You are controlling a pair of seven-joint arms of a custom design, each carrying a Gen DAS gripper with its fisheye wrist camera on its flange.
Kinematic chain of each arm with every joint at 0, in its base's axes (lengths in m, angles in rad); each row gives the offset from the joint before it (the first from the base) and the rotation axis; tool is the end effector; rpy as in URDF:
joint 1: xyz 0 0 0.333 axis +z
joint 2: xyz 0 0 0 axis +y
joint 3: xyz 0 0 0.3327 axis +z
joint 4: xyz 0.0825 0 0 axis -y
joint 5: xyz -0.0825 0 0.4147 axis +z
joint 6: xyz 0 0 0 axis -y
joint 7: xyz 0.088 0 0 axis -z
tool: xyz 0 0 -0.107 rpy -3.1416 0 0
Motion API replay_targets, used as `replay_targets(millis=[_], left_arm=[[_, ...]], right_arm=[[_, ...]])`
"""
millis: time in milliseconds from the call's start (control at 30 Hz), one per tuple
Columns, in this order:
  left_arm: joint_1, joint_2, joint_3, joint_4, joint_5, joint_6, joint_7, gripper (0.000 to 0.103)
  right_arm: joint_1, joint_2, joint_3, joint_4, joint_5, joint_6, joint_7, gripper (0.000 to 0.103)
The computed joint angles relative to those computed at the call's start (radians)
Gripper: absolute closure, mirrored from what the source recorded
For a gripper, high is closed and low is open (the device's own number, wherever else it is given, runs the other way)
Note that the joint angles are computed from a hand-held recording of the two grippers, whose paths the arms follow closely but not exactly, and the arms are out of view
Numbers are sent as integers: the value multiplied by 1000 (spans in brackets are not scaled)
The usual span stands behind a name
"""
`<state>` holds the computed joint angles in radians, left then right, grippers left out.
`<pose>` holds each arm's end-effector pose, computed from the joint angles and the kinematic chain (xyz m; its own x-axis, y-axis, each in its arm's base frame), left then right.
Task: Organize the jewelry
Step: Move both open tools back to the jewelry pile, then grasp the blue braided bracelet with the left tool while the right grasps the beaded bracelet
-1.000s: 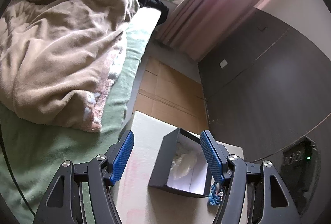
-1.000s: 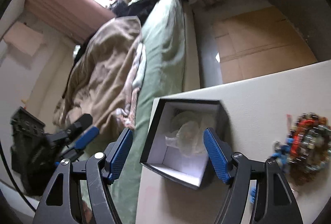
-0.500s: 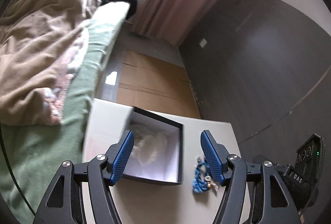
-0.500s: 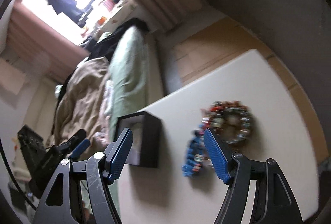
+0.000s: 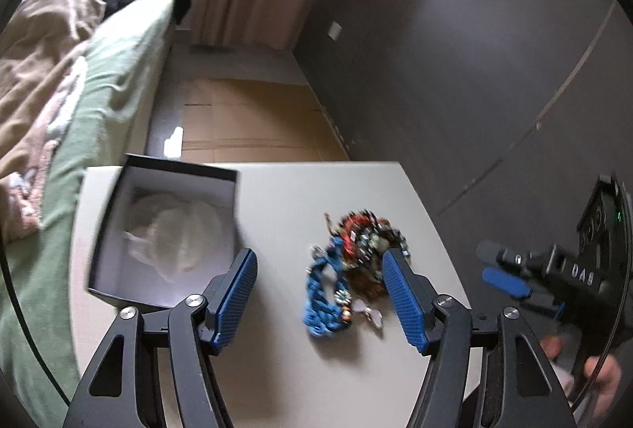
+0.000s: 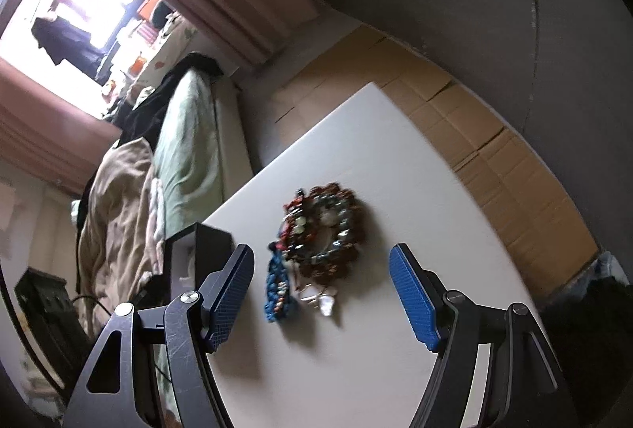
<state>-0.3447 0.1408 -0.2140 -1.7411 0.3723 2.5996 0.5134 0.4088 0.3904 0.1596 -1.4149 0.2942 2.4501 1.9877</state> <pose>0.5807 -0.3613 0.5807 0.1171 -0.9186 0.3775 -0.7445 -0.3328 -0.5788 0.6518 0.3892 0.5635 0.0755 -0.8405 -0.5365 -0.9149 0.1556 -0.3725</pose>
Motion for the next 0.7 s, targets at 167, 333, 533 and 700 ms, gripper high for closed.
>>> replay_targets(millis=[167,333,533,700], left_arm=[[-20,68,-12,67,-31,-47,64,41],[-49,128,-9,125,-44,-118,129,43],[-66,184,-4,178,-81,-203,188,45],[-83,212,9,202,-77,-253,203,60]], right_arm=[[-27,2,13,-9,48,-13,-22,31],[-32,45,17,46,74,-86,-55,31],[-27,61,11,62,78,-104,-54,32],[-18,78,4,84,56,-123,-43,32]])
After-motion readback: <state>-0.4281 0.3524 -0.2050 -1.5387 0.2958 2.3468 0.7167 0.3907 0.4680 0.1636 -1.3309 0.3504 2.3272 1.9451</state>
